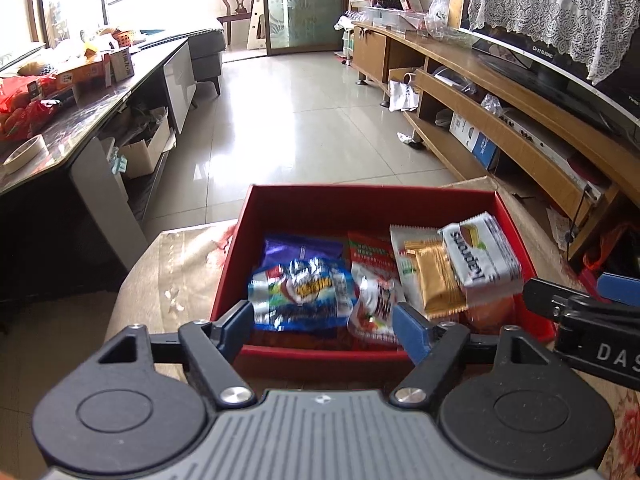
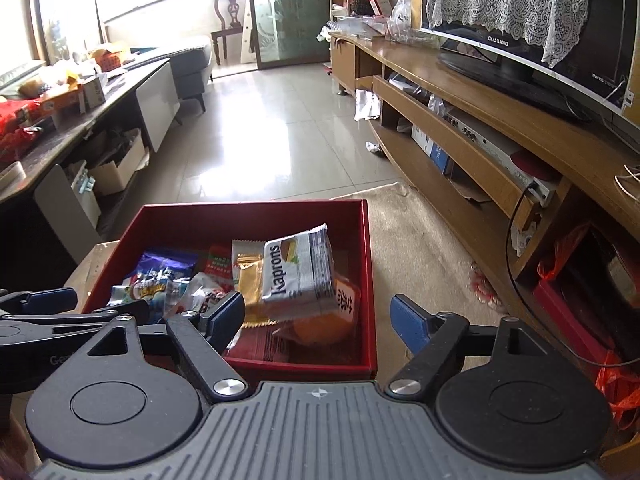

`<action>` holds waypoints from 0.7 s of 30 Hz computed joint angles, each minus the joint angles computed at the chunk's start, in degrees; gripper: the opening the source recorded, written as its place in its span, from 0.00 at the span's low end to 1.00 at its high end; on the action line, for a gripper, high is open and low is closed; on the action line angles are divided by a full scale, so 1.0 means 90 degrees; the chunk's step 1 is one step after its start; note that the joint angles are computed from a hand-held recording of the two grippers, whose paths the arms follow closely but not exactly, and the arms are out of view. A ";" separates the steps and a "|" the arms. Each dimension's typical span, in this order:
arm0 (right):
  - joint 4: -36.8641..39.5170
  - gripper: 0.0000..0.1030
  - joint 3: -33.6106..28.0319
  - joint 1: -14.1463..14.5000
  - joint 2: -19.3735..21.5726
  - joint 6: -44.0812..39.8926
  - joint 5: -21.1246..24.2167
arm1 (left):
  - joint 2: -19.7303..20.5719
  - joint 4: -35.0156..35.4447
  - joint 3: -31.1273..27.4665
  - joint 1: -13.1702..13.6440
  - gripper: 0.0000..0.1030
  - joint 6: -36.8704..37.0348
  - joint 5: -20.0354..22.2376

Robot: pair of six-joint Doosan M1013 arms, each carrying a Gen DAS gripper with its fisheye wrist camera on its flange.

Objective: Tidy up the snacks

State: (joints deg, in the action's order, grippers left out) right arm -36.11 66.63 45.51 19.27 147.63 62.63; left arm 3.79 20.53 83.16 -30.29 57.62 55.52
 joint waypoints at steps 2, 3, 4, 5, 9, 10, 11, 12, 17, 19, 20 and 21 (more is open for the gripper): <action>-0.0047 0.83 0.0043 0.0052 -0.0030 0.0056 0.0022 | -0.0054 -0.0089 0.0065 -0.0006 0.73 0.0017 0.0031; -0.0073 0.83 0.0065 0.0078 -0.0045 0.0076 0.0038 | -0.0082 -0.0127 0.0098 -0.0013 0.73 0.0019 0.0043; -0.0088 0.83 0.0091 0.0100 -0.0060 0.0099 0.0052 | -0.0108 -0.0161 0.0128 -0.0020 0.74 0.0023 0.0061; -0.0096 0.83 0.0112 0.0128 -0.0072 0.0127 0.0070 | -0.0142 -0.0178 0.0172 -0.0032 0.74 0.0011 0.0067; -0.0122 0.83 0.0230 0.0227 -0.0157 0.0272 0.0132 | -0.0266 -0.0144 0.0328 -0.0106 0.77 -0.0042 0.0119; -0.0159 0.83 0.0263 0.0257 -0.0177 0.0320 0.0168 | -0.0302 -0.0126 0.0373 -0.0132 0.77 -0.0064 0.0132; -0.0185 0.84 0.0295 0.0284 -0.0198 0.0351 0.0207 | -0.0331 -0.0115 0.0411 -0.0154 0.78 -0.0082 0.0151; -0.0200 0.84 0.0321 0.0311 -0.0213 0.0375 0.0253 | -0.0367 -0.0107 0.0457 -0.0175 0.78 -0.0099 0.0169; -0.0220 0.84 0.0489 0.0450 -0.0302 0.0503 0.0478 | -0.0537 -0.0078 0.0679 -0.0290 0.79 -0.0168 0.0264; -0.0187 0.84 0.0561 0.0501 -0.0345 0.0552 0.0541 | -0.0601 -0.0062 0.0764 -0.0350 0.80 -0.0197 0.0326; -0.0168 0.84 0.0601 0.0533 -0.0366 0.0579 0.0565 | -0.0633 -0.0056 0.0801 -0.0377 0.81 -0.0212 0.0356; -0.0145 0.84 0.0635 0.0561 -0.0386 0.0592 0.0600 | -0.0671 -0.0040 0.0846 -0.0406 0.81 -0.0245 0.0370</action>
State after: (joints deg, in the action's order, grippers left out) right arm -37.42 72.34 50.55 15.80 152.96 68.03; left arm -2.26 20.17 90.77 -33.95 55.42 58.86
